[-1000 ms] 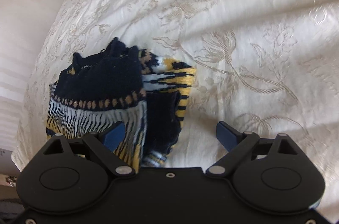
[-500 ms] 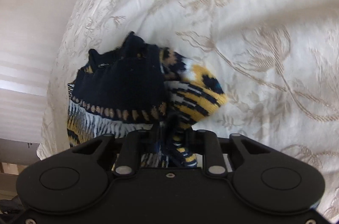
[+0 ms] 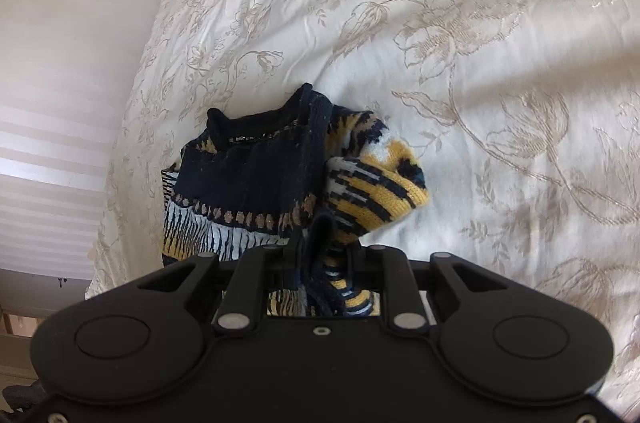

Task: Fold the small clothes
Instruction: 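Lift the edge with the right gripper and fold it over while the left gripper holds the sweater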

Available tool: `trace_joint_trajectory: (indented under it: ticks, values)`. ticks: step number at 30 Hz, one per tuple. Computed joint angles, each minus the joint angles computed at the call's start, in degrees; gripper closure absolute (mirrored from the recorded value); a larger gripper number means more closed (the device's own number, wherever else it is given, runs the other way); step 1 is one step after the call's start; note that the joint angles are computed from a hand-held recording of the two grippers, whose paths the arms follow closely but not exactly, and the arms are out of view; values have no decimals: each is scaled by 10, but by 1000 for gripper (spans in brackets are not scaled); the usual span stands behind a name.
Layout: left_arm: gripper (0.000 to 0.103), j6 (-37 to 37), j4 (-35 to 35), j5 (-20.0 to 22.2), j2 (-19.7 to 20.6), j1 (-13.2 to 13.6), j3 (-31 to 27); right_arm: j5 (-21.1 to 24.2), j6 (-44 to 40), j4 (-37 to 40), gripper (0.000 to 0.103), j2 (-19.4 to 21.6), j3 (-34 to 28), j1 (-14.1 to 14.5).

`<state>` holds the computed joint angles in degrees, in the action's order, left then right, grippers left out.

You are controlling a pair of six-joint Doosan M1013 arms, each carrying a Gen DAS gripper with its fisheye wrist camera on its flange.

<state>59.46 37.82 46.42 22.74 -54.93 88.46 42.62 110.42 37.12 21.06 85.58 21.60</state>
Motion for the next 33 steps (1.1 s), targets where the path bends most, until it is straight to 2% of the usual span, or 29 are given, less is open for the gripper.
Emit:
trace_joint_trajectory:
  ticks: [1, 2, 3, 5, 7, 12, 17, 24, 26, 31, 33]
  values:
    - [51, 3, 6, -2, -1, -1, 1, 2, 0, -3, 74, 0, -1, 0]
    - [61, 19, -7, -10, -3, 1, 2, 2, 2, -6, 74, -1, -2, 1]
    - [65, 36, -30, -20, -5, 5, 2, 1, 5, -9, 74, -3, -2, 2]
    - [84, 47, -54, -27, -10, 12, 1, 2, 10, -14, 74, -4, -4, 4]
    - [91, 40, -74, -40, -19, 22, 4, 1, 19, -27, 74, -6, -8, 7]
    - [92, 8, -115, -93, -55, 53, 20, -23, 61, -64, 74, -11, -22, 20]
    - [92, -29, -154, -133, -93, 89, 41, -37, 112, -124, 81, 1, -67, 38]
    - [92, 20, -242, -156, -117, 149, 61, -36, 218, -208, 85, 41, -138, 71]
    - [92, 46, -271, -155, -119, 167, 64, -21, 232, -223, 85, 58, -165, 79]
    - [92, 48, -320, -158, -119, 203, 79, 27, 239, -259, 86, 109, -243, 96]
    - [92, 51, -343, -154, -116, 215, 82, 42, 228, -260, 93, 130, -271, 100]
